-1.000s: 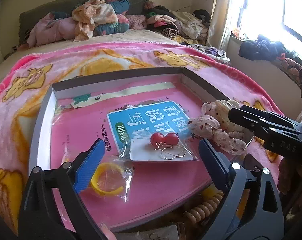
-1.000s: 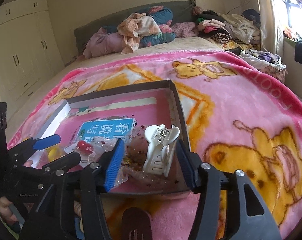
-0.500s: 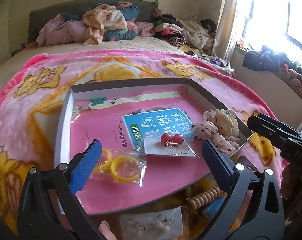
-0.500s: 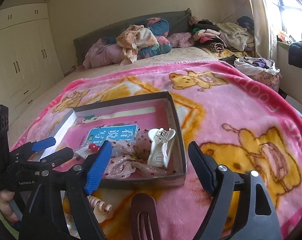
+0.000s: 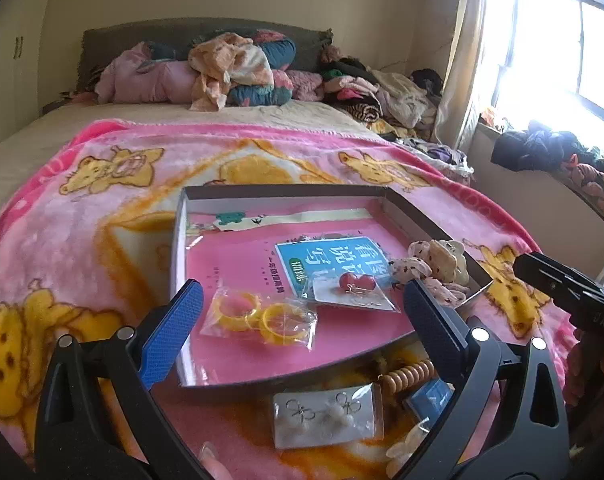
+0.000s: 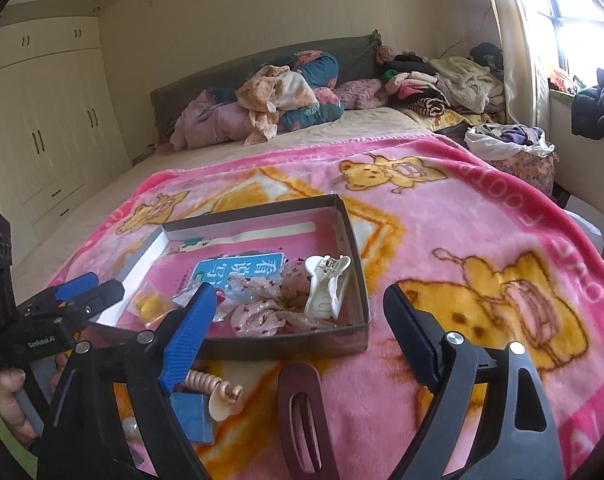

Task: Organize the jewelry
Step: 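Lower the white claw clip into the grey box and open the right tool, then grasp the maroon oval hair clip with the right tool while the left moves toward the pearl earrings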

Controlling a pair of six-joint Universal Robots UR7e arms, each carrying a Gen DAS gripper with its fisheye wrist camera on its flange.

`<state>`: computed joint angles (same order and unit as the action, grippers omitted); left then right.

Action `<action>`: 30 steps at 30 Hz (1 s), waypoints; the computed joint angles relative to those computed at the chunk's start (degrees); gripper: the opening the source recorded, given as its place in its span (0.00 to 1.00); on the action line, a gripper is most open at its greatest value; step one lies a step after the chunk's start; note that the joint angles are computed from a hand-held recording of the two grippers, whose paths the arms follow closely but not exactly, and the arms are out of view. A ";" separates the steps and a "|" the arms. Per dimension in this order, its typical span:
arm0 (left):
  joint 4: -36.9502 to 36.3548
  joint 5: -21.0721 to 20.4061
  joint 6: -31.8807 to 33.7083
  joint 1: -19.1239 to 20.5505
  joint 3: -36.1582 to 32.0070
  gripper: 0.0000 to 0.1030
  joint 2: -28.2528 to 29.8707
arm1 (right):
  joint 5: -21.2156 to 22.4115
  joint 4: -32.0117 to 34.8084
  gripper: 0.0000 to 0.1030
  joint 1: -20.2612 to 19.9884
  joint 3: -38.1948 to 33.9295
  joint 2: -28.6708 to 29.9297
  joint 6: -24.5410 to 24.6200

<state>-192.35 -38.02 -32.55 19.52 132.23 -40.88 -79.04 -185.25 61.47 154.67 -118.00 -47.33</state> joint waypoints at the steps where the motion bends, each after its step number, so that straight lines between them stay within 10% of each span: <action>1: -0.01 0.20 -0.37 -0.30 0.38 0.89 -0.21 | 0.27 0.48 0.80 -0.26 0.30 -0.77 -0.24; 30: 0.65 0.88 -8.18 -7.55 7.96 0.89 -2.59 | 9.07 22.47 0.80 -12.76 6.94 -25.49 -10.40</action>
